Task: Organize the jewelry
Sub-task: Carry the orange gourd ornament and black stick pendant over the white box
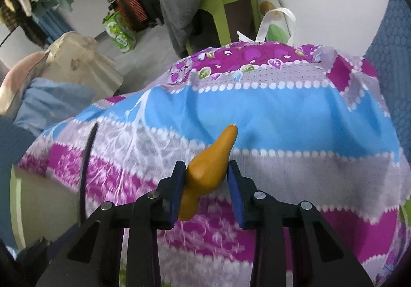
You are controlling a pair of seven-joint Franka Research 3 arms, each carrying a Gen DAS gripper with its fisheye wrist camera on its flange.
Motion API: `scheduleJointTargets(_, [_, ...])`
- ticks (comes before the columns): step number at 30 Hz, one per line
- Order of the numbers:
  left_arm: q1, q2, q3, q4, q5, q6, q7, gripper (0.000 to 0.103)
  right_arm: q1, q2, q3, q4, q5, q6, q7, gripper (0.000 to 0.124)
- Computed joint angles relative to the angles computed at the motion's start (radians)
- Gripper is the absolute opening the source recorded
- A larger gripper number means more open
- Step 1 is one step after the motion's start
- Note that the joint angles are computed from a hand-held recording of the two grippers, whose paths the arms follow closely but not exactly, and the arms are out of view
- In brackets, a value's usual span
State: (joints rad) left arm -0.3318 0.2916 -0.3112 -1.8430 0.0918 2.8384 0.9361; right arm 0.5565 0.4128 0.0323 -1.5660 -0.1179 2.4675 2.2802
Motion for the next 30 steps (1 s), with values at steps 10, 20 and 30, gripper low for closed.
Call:
scheduleJointTargets(10, [0.001,-0.049,-0.015,-0.063,-0.024,0.005,0.021,0.006,0.027,-0.135,0.032,-0.157,-0.079,-0.032,0.012,0.03])
scheduleJointTargets(20, [0.025,-0.116,-0.061,-0.139,-0.173,-0.004,0.124,0.006,0.041,-0.226,0.066,-0.24,-0.166,-0.065,0.07,0.031])
scheduleJointTargets(30, [-0.016,-0.233,-0.02,-0.138,-0.214,-0.147,0.162,0.006,0.024,-0.317,0.11,-0.276,-0.208,-0.085,0.168,0.031])
